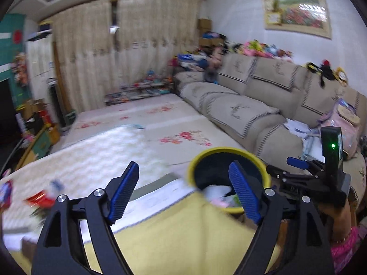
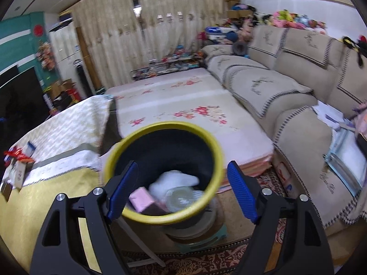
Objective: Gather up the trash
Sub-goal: 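Move the right gripper to the brown square container and grasp it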
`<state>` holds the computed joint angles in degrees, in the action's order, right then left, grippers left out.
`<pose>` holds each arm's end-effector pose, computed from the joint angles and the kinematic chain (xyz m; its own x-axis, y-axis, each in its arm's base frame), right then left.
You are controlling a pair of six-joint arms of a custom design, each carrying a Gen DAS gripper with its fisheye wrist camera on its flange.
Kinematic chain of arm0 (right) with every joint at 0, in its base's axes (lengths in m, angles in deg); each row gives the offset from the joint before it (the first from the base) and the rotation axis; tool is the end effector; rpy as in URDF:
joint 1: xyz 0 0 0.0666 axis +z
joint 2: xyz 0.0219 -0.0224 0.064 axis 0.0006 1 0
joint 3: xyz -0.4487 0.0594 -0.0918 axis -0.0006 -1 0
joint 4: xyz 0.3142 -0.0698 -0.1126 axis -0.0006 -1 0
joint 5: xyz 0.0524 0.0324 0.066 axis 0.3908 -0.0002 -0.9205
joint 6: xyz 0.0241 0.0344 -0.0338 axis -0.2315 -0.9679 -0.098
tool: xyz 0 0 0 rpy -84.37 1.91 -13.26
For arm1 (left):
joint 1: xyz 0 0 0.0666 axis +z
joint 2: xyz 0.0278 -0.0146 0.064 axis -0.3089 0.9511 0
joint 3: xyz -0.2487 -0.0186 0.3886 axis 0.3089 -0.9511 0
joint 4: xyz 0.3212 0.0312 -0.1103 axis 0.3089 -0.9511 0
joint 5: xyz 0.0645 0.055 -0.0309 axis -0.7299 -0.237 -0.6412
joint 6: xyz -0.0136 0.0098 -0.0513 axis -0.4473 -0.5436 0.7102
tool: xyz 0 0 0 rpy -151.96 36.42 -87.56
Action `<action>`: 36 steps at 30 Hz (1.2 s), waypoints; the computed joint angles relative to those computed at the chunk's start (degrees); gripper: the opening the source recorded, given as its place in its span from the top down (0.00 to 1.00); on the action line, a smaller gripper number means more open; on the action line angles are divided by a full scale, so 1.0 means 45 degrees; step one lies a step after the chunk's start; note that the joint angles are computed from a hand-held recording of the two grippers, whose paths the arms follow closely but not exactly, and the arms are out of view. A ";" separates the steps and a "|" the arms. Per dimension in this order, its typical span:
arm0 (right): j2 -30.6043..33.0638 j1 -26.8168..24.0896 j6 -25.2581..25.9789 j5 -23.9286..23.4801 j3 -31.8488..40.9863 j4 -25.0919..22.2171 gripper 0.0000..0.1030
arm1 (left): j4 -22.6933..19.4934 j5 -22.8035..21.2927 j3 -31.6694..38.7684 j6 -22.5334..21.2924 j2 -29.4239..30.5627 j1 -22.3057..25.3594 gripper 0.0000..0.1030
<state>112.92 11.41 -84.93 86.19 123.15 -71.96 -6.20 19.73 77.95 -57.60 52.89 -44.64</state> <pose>0.5173 0.0968 0.4563 -0.5962 0.2095 -0.7750 0.1530 0.9773 0.1465 0.5470 -0.2732 0.5348 -0.4587 0.2440 -0.8544 0.4200 0.9069 0.0335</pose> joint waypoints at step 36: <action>0.6772 0.6342 0.5097 -0.4415 1.1582 -0.5738 0.27 | 0.2584 -0.2554 -0.7860 0.1192 -0.6248 0.5883 0.17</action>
